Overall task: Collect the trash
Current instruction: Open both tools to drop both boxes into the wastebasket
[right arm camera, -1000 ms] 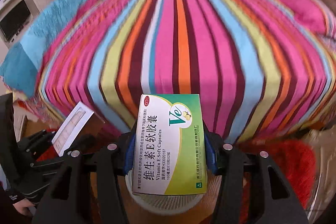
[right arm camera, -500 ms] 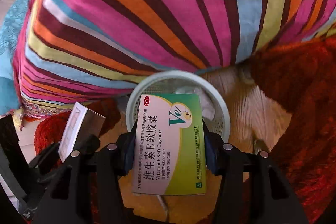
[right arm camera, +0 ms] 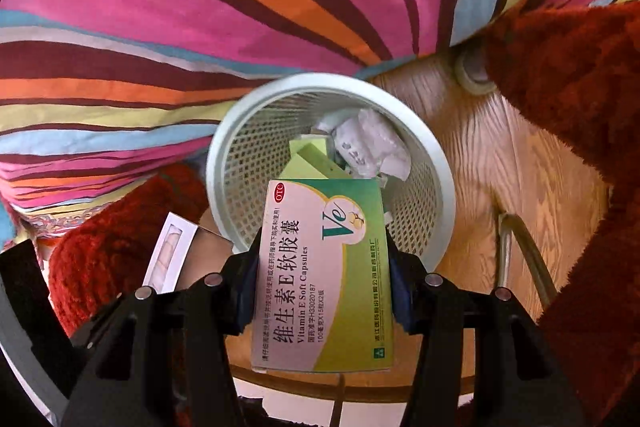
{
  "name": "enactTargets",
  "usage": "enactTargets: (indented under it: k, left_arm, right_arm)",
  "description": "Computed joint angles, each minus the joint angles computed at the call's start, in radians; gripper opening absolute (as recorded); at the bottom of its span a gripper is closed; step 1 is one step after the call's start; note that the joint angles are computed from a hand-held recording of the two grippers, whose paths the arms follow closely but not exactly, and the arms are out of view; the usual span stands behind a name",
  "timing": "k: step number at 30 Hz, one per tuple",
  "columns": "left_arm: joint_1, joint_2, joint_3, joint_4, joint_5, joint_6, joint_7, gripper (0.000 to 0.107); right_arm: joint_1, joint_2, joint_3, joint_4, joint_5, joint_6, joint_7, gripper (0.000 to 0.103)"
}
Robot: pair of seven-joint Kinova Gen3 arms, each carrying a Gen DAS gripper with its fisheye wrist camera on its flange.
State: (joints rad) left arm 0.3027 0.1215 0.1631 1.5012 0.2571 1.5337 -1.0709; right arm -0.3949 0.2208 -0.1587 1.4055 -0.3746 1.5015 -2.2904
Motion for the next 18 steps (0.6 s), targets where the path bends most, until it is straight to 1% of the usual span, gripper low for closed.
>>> enactTargets:
  k: [4,9,12,13,14,15,16,18]
  left_arm:
    - [0.002,0.027,0.0,-0.009,0.005,0.019,0.006,0.051]
    - [-0.014,0.04,-0.006,0.0,0.039,0.03,-0.01,0.051]
    - [-0.017,0.051,-0.006,0.005,0.051,0.035,-0.017,0.053]
    - [-0.015,0.057,-0.006,0.003,0.048,0.04,-0.015,0.061]
    - [-0.01,0.064,-0.004,0.0,0.039,0.047,-0.009,0.069]
    - [-0.005,0.073,-0.003,-0.005,0.032,0.056,-0.001,0.081]
    - [-0.006,0.077,-0.004,-0.004,0.034,0.057,0.0,0.082]
    - [-0.01,0.077,-0.007,0.001,0.044,0.054,-0.001,0.082]
  right_arm:
    - [0.004,0.02,0.002,0.003,-0.015,0.017,-0.011,0.05]
    - [0.008,0.041,0.003,0.019,-0.028,0.016,-0.018,0.051]
    - [0.01,0.053,0.002,0.016,-0.037,0.027,-0.021,0.051]
    - [0.014,0.059,0.001,0.02,-0.051,0.027,-0.013,0.055]
    - [0.028,0.064,-0.005,0.029,-0.076,0.023,0.0,0.068]
    - [0.035,0.069,-0.011,0.03,-0.084,0.024,-0.001,0.076]
    - [0.023,0.07,0.001,0.028,-0.076,0.031,-0.01,0.087]
    - [0.008,0.063,0.008,0.021,-0.034,0.033,-0.039,0.095]
